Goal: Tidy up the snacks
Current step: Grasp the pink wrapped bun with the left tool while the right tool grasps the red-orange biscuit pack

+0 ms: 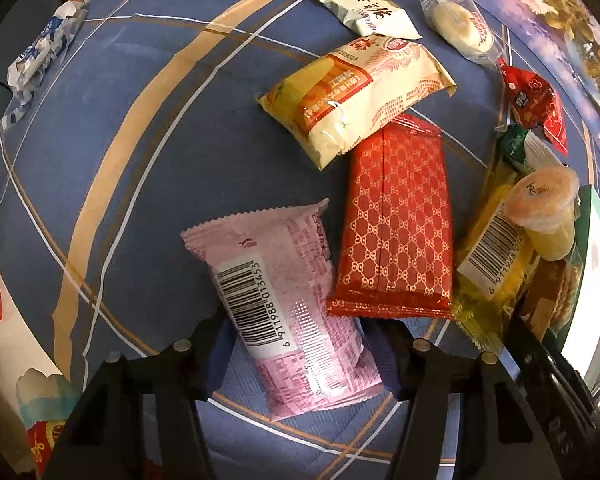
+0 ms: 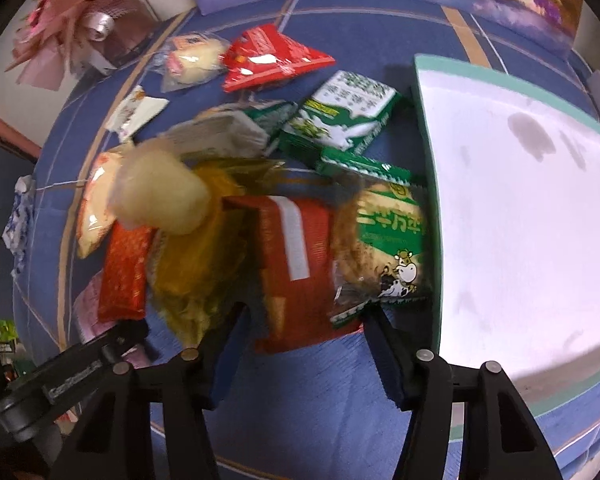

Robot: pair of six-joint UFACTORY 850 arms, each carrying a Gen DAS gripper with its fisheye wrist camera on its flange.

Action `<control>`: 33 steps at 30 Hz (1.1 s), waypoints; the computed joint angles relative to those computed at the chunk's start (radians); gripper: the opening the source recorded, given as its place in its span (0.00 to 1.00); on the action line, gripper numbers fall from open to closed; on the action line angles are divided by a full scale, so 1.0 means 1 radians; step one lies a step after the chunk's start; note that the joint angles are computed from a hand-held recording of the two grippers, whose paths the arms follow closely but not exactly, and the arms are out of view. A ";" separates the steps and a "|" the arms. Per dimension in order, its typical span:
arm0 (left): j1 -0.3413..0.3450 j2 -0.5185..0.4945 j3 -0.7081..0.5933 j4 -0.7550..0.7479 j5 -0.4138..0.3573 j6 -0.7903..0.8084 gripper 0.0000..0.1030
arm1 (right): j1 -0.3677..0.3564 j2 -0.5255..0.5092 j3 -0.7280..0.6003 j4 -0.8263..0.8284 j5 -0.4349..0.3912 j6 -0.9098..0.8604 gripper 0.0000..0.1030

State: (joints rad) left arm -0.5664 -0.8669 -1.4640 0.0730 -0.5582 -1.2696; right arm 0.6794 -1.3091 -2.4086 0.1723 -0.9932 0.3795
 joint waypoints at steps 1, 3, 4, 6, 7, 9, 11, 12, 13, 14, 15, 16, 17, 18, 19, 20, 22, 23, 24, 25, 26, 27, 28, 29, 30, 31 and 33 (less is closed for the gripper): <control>0.001 -0.009 -0.012 0.006 -0.007 0.000 0.61 | -0.002 0.004 0.008 0.004 0.010 -0.001 0.59; -0.005 -0.003 -0.012 0.016 -0.017 -0.007 0.61 | -0.006 -0.002 -0.003 0.013 0.014 0.000 0.59; -0.002 -0.012 -0.025 0.020 -0.024 -0.005 0.61 | -0.007 -0.011 -0.018 0.012 0.010 0.002 0.59; -0.001 -0.028 -0.050 0.027 -0.037 -0.004 0.61 | -0.010 -0.011 -0.019 0.009 0.009 -0.001 0.59; 0.002 -0.027 -0.050 0.027 -0.039 -0.001 0.61 | -0.010 -0.016 -0.030 0.006 0.004 0.003 0.59; 0.001 -0.034 -0.065 0.031 -0.050 -0.002 0.61 | -0.009 -0.043 -0.078 -0.005 -0.018 0.011 0.58; -0.001 -0.037 -0.071 0.036 -0.051 -0.006 0.61 | -0.006 -0.061 -0.113 -0.026 -0.036 0.015 0.50; -0.001 -0.039 -0.074 0.040 -0.052 -0.008 0.60 | -0.005 -0.049 -0.093 -0.020 -0.022 0.009 0.47; -0.002 -0.044 -0.083 0.047 -0.056 -0.012 0.57 | 0.000 -0.062 -0.110 -0.018 -0.023 0.013 0.46; -0.004 -0.049 -0.091 0.058 -0.060 -0.018 0.54 | 0.001 -0.057 -0.103 -0.015 -0.020 0.012 0.45; -0.005 -0.052 -0.098 0.069 -0.065 -0.024 0.48 | 0.001 -0.054 -0.098 -0.012 -0.018 0.010 0.45; -0.005 -0.056 -0.105 0.078 -0.067 -0.027 0.44 | 0.002 -0.045 -0.082 -0.011 -0.013 0.009 0.45; -0.006 -0.057 -0.108 0.080 -0.067 -0.029 0.43 | 0.003 -0.035 -0.066 -0.010 -0.008 0.007 0.44; -0.006 -0.059 -0.111 0.082 -0.066 -0.030 0.42 | 0.004 -0.020 -0.038 -0.003 0.005 0.004 0.44; -0.007 -0.065 -0.120 0.085 -0.069 -0.032 0.41 | 0.006 0.015 0.018 0.004 0.029 0.000 0.44; -0.007 -0.066 -0.122 0.086 -0.070 -0.032 0.41 | 0.006 0.029 0.042 0.014 0.042 -0.005 0.44; -0.009 -0.064 -0.122 0.087 -0.067 -0.035 0.40 | 0.006 0.071 0.109 0.029 0.074 -0.012 0.44; -0.011 -0.065 -0.125 0.090 -0.065 -0.040 0.40 | 0.007 0.091 0.139 0.035 0.088 -0.017 0.44; -0.012 -0.063 -0.125 0.096 -0.064 -0.047 0.39 | 0.007 0.108 0.164 0.040 0.100 -0.021 0.44; -0.014 -0.062 -0.126 0.105 -0.064 -0.057 0.39 | 0.009 0.126 0.194 0.046 0.116 -0.025 0.44; -0.017 -0.063 -0.131 0.119 -0.066 -0.073 0.39 | 0.009 0.143 0.219 0.053 0.129 -0.028 0.44; -0.020 -0.055 -0.124 0.132 -0.064 -0.087 0.39 | 0.009 0.155 0.237 0.060 0.139 -0.030 0.44; -0.023 -0.054 -0.127 0.151 -0.065 -0.108 0.39 | 0.009 0.181 0.274 0.073 0.160 -0.035 0.44; -0.026 -0.040 -0.115 0.172 -0.064 -0.130 0.39 | 0.010 0.196 0.294 0.081 0.171 -0.037 0.44; -0.031 -0.037 -0.116 0.196 -0.067 -0.155 0.39 | 0.010 0.215 0.319 0.090 0.185 -0.041 0.44; -0.035 -0.036 -0.122 0.225 -0.076 -0.183 0.39 | 0.009 0.224 0.332 0.097 0.199 -0.044 0.44; -0.045 -0.031 -0.126 0.269 -0.087 -0.228 0.39 | 0.009 0.252 0.365 0.102 0.221 -0.047 0.44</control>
